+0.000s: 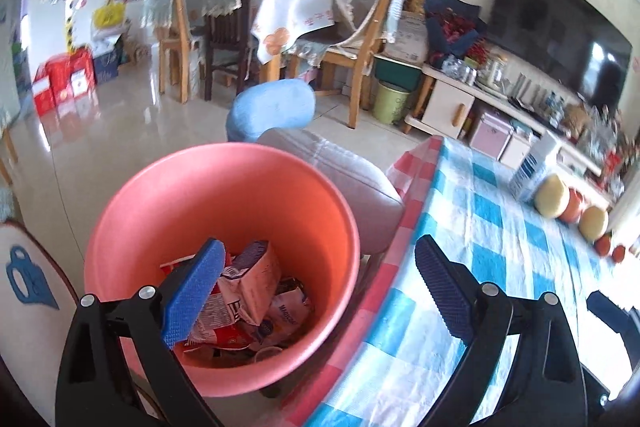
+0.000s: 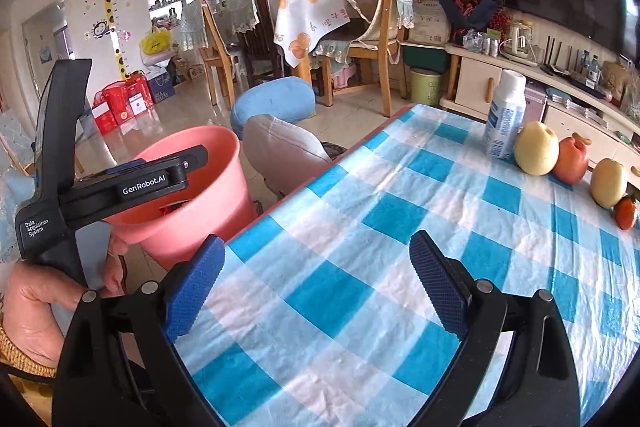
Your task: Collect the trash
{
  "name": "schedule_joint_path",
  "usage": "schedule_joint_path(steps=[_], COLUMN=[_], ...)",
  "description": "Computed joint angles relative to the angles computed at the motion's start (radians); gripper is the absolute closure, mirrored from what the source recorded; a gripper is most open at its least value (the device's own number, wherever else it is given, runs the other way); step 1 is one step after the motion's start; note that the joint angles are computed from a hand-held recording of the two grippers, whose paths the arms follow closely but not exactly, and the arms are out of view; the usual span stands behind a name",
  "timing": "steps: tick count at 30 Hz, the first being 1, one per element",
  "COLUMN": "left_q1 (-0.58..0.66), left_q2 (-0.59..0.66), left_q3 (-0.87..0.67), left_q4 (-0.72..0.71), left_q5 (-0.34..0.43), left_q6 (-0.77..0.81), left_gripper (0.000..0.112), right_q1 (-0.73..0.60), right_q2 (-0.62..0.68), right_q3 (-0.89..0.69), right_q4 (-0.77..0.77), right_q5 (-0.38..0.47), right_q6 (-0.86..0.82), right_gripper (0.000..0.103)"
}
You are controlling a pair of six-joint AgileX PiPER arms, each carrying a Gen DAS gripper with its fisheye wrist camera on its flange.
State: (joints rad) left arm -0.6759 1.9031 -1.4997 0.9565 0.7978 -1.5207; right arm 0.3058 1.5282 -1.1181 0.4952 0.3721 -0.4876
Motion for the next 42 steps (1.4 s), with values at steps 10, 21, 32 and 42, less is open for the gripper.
schedule_joint_path(steps=[10,21,32,42], left_q1=[-0.167,-0.318,-0.469,-0.573], left_q2=[0.101,0.199,0.313,0.389], left_q3=[-0.198,-0.398,-0.666,-0.860], left_q4=[0.026,-0.005,-0.042,-0.037], left_q5=[0.143,0.206,0.258,0.315], left_q6=[0.166,0.267,0.363,0.420], left_gripper=[0.016,0.016,0.016,0.016], right_q1=[-0.153,-0.376,-0.728,-1.224], right_q2=[-0.154,-0.328,-0.569,-0.753], right_q3=[0.177,0.343,0.495,0.575], right_q4=[0.058,0.199,0.485,0.766], right_q5=[-0.016,-0.025,0.059,0.341], right_q6=[-0.126,-0.388,-0.800,-1.147], right_gripper=[0.009,0.009,0.009,0.007])
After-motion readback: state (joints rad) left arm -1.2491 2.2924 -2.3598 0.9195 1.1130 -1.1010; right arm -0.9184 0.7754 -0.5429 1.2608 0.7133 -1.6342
